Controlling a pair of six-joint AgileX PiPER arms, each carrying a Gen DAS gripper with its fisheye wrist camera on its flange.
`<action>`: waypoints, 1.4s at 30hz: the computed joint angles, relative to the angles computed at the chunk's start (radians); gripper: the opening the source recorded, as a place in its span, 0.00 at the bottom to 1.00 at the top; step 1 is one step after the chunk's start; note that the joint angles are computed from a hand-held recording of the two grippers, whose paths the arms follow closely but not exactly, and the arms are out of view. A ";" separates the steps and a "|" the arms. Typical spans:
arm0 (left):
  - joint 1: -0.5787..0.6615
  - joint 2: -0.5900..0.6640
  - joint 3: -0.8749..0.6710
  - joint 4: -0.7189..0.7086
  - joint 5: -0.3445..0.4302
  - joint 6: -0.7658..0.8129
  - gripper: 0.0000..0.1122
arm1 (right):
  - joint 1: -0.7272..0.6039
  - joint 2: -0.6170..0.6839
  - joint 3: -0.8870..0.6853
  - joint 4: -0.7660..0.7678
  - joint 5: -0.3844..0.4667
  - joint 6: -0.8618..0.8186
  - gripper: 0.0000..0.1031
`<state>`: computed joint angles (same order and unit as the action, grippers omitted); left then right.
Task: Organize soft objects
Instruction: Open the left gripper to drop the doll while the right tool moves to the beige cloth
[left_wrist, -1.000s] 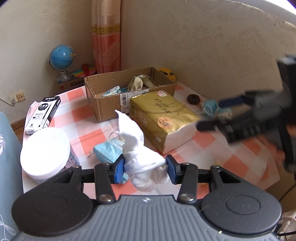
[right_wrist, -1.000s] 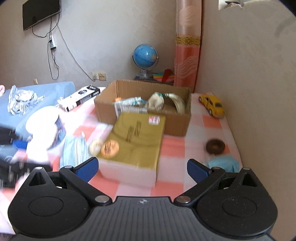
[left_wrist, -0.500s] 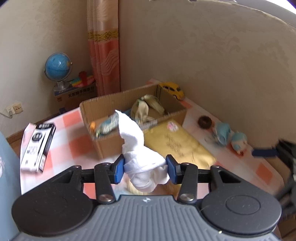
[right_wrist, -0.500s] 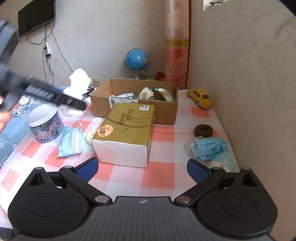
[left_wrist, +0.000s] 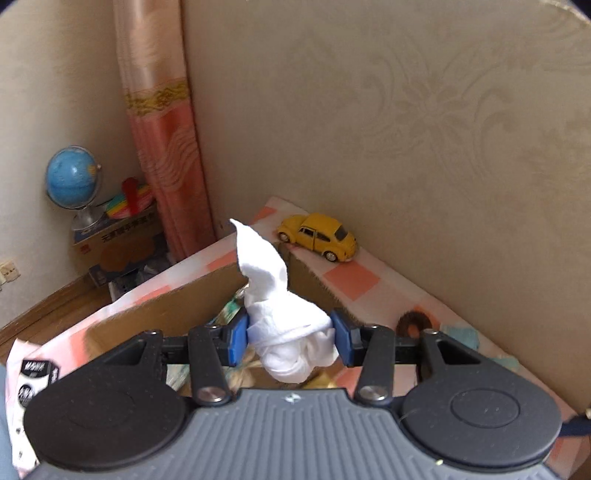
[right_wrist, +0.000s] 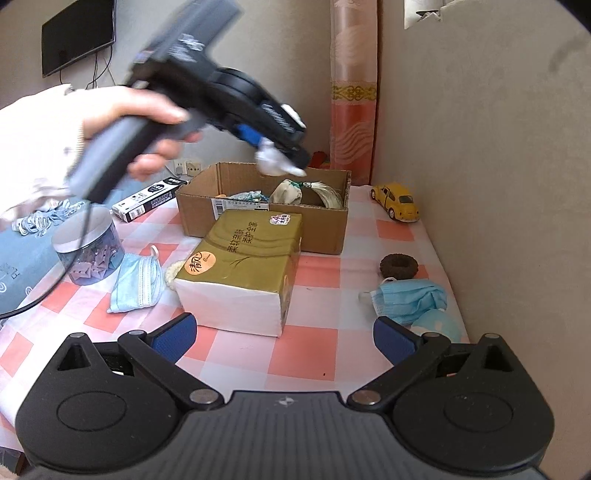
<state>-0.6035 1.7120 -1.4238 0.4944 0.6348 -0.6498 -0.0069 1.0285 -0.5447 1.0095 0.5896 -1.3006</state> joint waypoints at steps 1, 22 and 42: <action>0.001 0.025 -0.028 -0.009 0.004 0.009 0.42 | -0.012 0.000 -0.001 0.007 0.009 -0.007 1.00; -0.170 -0.176 0.219 0.274 0.081 -0.333 0.89 | -0.163 -0.013 0.021 0.041 0.116 -0.117 1.00; -0.689 -0.459 0.651 0.457 0.448 -0.947 0.89 | 0.054 -0.009 0.091 -0.105 0.061 -0.018 1.00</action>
<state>-1.2929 1.2533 -0.7726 0.9515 1.0824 -1.5968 0.0471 1.0193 -0.4534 0.9049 0.6502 -1.3186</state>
